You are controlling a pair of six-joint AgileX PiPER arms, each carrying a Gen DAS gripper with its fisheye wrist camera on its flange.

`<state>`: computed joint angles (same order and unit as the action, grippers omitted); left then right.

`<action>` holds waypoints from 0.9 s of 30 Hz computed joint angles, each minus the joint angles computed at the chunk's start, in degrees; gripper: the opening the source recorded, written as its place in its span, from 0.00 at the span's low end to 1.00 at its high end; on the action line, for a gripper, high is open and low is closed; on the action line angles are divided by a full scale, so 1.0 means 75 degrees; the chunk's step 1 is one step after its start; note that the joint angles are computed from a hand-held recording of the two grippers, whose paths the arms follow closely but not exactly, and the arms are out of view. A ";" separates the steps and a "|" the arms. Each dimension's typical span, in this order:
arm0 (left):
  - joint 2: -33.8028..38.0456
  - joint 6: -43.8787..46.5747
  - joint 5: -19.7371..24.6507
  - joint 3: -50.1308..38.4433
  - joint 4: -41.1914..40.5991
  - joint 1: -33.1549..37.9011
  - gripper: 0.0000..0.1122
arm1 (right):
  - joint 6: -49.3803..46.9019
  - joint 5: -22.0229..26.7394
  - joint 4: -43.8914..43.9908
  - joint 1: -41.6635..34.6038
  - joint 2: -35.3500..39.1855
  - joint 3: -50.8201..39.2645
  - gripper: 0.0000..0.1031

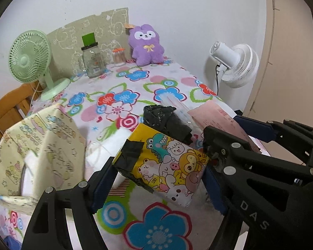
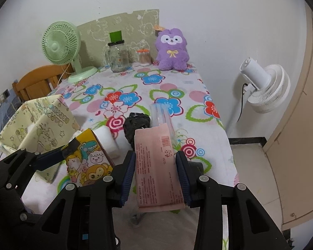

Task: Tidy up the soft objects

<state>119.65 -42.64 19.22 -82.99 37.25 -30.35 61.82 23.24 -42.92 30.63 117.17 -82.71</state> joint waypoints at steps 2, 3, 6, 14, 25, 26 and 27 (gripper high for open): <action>-0.0190 -0.0168 -0.0001 0.0174 0.0215 0.0020 0.72 | -0.0059 0.0146 0.0053 0.0082 -0.0049 -0.0078 0.41; -0.0302 -0.0239 0.0007 0.0262 0.0303 0.0033 0.72 | -0.0134 0.0185 0.0124 0.0092 -0.0061 -0.0120 0.41; -0.0530 -0.0371 -0.0037 0.0438 0.0463 0.0083 0.72 | -0.0156 0.0348 0.0149 0.0217 -0.0171 -0.0215 0.41; -0.1172 -0.0441 -0.0160 0.0846 0.0629 0.0243 0.72 | -0.0173 0.0966 0.0063 0.0586 -0.0373 -0.0648 0.41; -0.1803 -0.0405 -0.0172 0.1190 0.0864 0.0406 0.72 | -0.0333 0.1720 -0.0123 0.1075 -0.0350 -0.1405 0.42; -0.1837 -0.0268 -0.0183 0.1196 0.0747 0.0440 0.72 | -0.0399 0.1765 -0.0087 0.1108 -0.0320 -0.1505 0.42; -0.1871 -0.0099 -0.0190 0.1197 0.0597 0.0485 0.72 | -0.0480 0.1812 -0.0035 0.1141 -0.0282 -0.1612 0.42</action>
